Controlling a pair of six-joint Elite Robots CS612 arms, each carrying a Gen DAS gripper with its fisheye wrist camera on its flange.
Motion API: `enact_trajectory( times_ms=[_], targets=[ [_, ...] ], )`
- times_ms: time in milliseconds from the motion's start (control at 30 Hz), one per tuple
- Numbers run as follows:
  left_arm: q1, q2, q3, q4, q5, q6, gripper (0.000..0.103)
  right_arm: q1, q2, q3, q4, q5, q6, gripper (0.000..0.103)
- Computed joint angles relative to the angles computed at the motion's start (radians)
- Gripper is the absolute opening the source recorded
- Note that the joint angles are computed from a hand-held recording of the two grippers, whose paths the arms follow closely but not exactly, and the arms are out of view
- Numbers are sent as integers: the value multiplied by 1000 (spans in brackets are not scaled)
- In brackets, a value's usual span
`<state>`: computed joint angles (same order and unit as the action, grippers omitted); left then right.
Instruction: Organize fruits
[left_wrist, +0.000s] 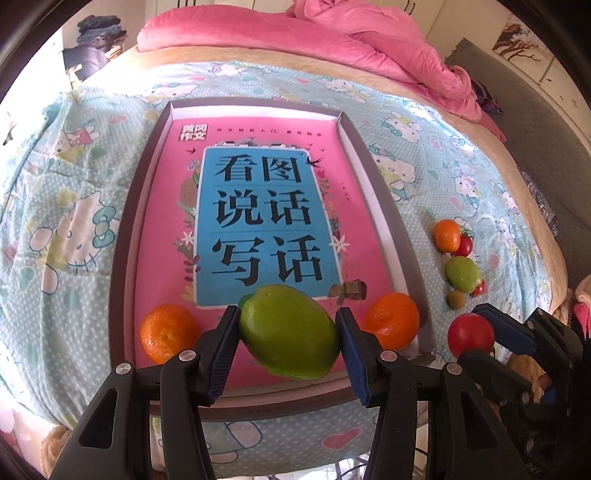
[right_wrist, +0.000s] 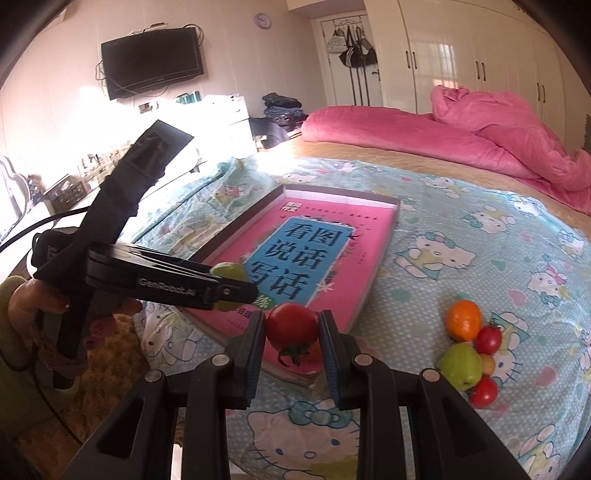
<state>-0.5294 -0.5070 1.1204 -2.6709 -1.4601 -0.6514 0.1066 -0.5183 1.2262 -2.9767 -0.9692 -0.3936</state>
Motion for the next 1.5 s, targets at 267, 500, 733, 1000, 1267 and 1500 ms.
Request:
enact_trajectory(
  times_ms=[267,500,733,1000,1267,1500],
  targets=[
    [7,7,0,19,-6,-4,54,22,5,-12,52,-10,-69,30],
    [11,9,2,7,-13,-2,54,38,16,-28,86,-33,-107,30],
    [13,4,14,-14,-5,2,54,50,32,-57,116,-49,-133,30],
    [14,11,3,-17,-7,17,54,66,52,-95,163,-64,-169,30],
    [10,35,-45,28,0,55,54,74,68,-125,193,-83,-178,29],
    [14,48,-67,33,-11,59,54,75,82,-150,221,-100,-171,29]
  ],
)
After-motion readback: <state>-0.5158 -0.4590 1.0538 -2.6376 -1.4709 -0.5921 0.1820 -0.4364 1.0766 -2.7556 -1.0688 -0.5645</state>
